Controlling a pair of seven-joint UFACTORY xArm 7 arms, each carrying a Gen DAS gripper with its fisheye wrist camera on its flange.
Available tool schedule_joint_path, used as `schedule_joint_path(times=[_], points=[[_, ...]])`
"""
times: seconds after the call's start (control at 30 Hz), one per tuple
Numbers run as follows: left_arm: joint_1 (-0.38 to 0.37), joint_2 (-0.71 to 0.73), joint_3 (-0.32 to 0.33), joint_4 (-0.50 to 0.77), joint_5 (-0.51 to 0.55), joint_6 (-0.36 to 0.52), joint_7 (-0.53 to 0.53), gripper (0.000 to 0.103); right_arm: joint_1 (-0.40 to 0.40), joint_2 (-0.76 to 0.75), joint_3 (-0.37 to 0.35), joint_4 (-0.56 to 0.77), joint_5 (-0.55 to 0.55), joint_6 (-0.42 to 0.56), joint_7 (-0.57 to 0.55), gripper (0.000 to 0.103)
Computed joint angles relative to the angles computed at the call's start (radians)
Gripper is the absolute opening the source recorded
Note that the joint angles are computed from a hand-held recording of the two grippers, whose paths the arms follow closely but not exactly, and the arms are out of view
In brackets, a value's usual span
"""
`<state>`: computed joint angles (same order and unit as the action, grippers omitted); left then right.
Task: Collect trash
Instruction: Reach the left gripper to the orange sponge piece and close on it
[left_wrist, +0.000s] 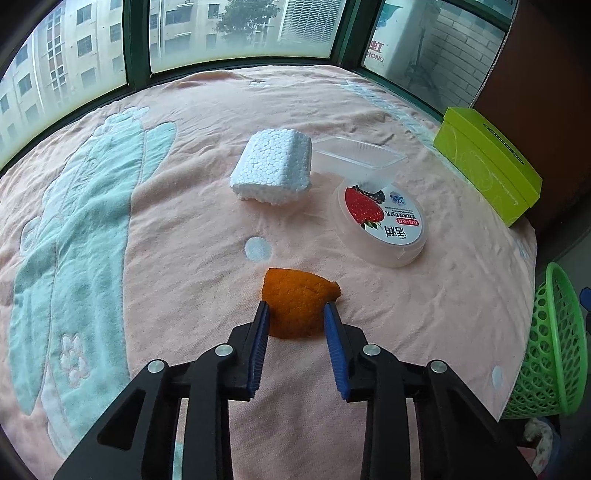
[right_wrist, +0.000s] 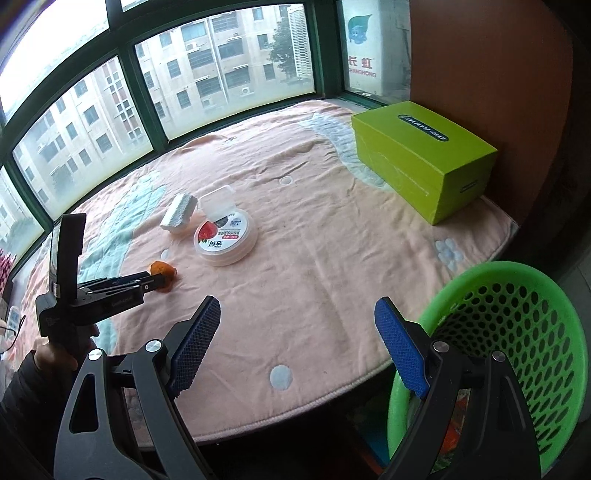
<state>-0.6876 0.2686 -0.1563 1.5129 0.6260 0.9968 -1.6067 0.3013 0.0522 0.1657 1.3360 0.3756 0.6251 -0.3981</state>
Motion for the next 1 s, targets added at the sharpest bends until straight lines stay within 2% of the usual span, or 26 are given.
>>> schedule_joint_path(times=[0.23,0.3,0.6,0.67,0.77,0.87,0.93,1.0], points=[[-0.002,-0.026,-0.004,-0.017,0.022,0.008,-0.011,0.017,0.019,0.096,0.026,0.114,-0.015,0.04,-0.018,0.085],[0.005,-0.038,-0.008,-0.031,0.019,-0.004,-0.01,0.002,0.028,0.132,0.032,0.16,-0.034,0.053,-0.015,0.085],[0.036,-0.091,-0.029,-0.112,0.005,-0.064,-0.038,0.002,0.075,0.302,0.062,0.375,-0.095,0.125,-0.025,0.085],[0.04,-0.095,-0.034,-0.118,-0.002,-0.07,-0.043,0.01,0.084,0.322,0.064,0.398,-0.11,0.127,-0.026,0.085],[0.041,-0.095,-0.037,-0.116,0.01,-0.072,-0.052,0.029,0.088,0.338,0.066,0.417,-0.117,0.133,-0.03,0.085],[0.044,-0.087,-0.037,-0.111,0.009,-0.08,-0.048,0.036,0.091,0.349,0.062,0.431,-0.128,0.134,-0.032,0.085],[0.043,-0.075,-0.035,-0.098,0.007,-0.075,-0.044,0.047,0.091,0.355,0.061,0.439,-0.132,0.136,-0.03,0.085],[0.043,-0.065,-0.031,-0.089,0.004,-0.077,-0.037,0.047,0.091,0.361,0.059,0.448,-0.138,0.137,-0.027,0.085]])
